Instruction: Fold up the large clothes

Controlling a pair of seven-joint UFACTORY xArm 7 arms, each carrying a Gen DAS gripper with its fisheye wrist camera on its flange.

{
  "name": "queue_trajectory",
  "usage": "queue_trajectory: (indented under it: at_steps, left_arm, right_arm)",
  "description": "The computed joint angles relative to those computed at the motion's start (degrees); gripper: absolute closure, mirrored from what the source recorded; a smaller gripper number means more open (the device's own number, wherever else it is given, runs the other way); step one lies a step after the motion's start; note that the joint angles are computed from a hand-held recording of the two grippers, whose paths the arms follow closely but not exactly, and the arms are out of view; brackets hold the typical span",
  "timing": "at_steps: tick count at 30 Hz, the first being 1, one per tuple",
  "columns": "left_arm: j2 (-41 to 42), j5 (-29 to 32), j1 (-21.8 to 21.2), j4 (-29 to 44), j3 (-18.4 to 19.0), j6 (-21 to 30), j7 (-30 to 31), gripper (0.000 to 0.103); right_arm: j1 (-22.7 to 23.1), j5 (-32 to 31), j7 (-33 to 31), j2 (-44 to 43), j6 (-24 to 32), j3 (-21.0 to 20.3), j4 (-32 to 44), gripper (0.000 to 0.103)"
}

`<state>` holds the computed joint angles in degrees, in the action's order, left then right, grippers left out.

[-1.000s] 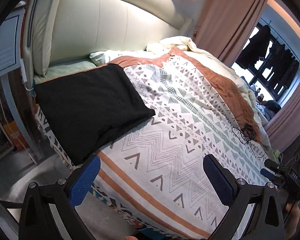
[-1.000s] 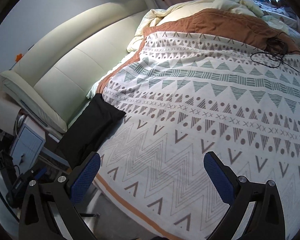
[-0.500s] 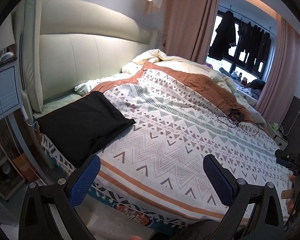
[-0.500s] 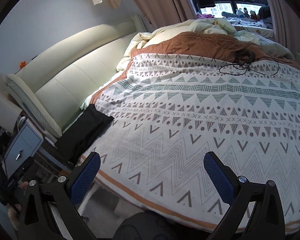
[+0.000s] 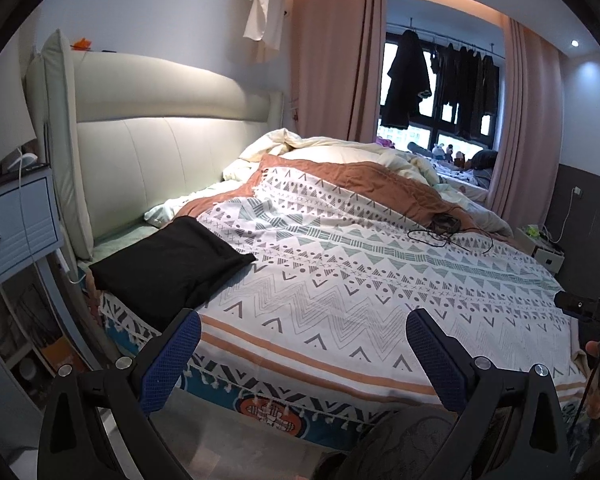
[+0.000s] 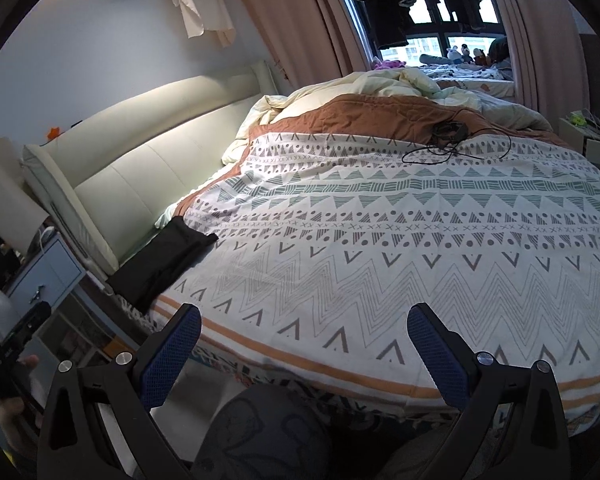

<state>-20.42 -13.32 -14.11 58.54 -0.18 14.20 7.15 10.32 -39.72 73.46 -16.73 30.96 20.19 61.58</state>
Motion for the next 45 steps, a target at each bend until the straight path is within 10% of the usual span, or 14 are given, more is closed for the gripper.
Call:
queue_trajectory:
  at_steps: [16, 45]
  left_arm:
    - [-11.4, 3.4, -4.4, -13.2, -1.5, -3.0, -0.2, 0.0]
    - [-15.3, 2.2, -7.0, -15.5, 0.7, -2.2, 0.1, 0.0]
  right_arm:
    - [-1.3, 5.4, 1.5, -18.4, 6.3, 7.3, -13.6, 0.0]
    - [-4.4, 10.6, 1.6, -21.3, 3.3, 10.0, -16.8, 0.0]
